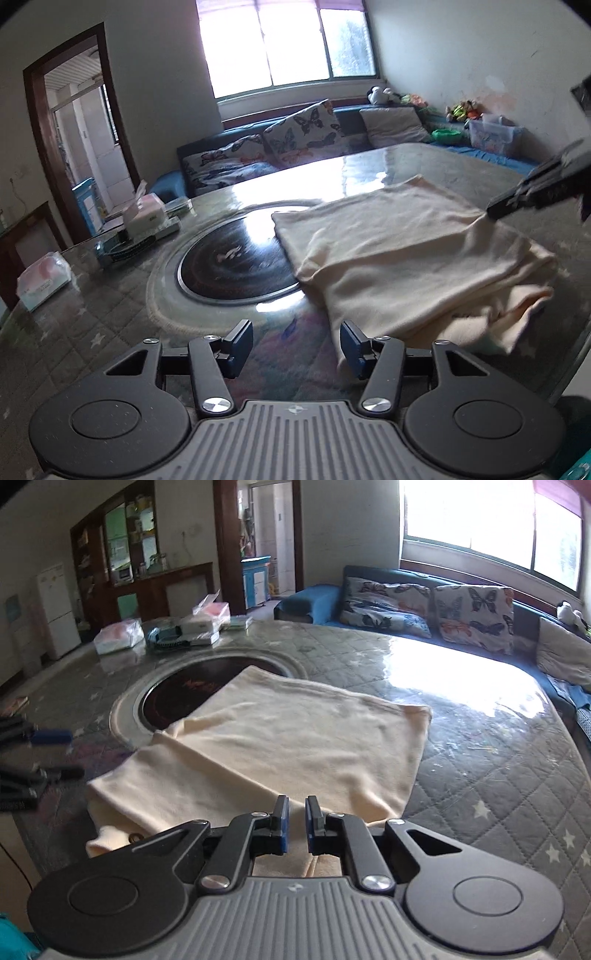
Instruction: Fold clothes
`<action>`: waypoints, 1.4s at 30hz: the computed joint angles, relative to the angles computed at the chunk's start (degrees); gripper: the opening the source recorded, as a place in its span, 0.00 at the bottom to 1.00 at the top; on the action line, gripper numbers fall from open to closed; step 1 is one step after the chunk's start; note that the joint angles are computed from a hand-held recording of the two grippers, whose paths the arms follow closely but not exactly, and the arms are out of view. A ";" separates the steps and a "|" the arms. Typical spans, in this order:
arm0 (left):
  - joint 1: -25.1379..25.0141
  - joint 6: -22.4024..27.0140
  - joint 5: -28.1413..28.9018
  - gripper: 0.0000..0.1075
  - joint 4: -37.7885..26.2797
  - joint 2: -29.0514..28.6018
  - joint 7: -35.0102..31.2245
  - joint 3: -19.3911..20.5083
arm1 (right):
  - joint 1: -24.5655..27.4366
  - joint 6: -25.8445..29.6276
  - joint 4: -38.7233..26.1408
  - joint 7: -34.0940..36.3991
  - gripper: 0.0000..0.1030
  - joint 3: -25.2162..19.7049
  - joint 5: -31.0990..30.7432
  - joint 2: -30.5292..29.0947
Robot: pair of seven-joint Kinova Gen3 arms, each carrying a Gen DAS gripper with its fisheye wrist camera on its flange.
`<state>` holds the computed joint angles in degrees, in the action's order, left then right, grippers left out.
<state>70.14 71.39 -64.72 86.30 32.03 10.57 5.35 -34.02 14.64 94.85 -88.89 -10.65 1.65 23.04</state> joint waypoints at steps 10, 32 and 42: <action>-5.27 -13.54 -1.67 0.45 -3.12 1.77 -3.66 -2.20 | 0.54 1.86 -1.65 0.49 0.09 -0.14 -0.30 2.89; -6.69 -20.25 4.99 0.46 -3.07 2.17 -7.68 -6.57 | 3.44 2.92 -2.46 5.98 0.17 -2.74 -4.40 3.62; -3.51 -17.71 0.26 0.45 0.63 -0.46 -8.65 -4.70 | 4.52 2.46 -0.55 8.23 0.20 -4.04 -4.55 1.63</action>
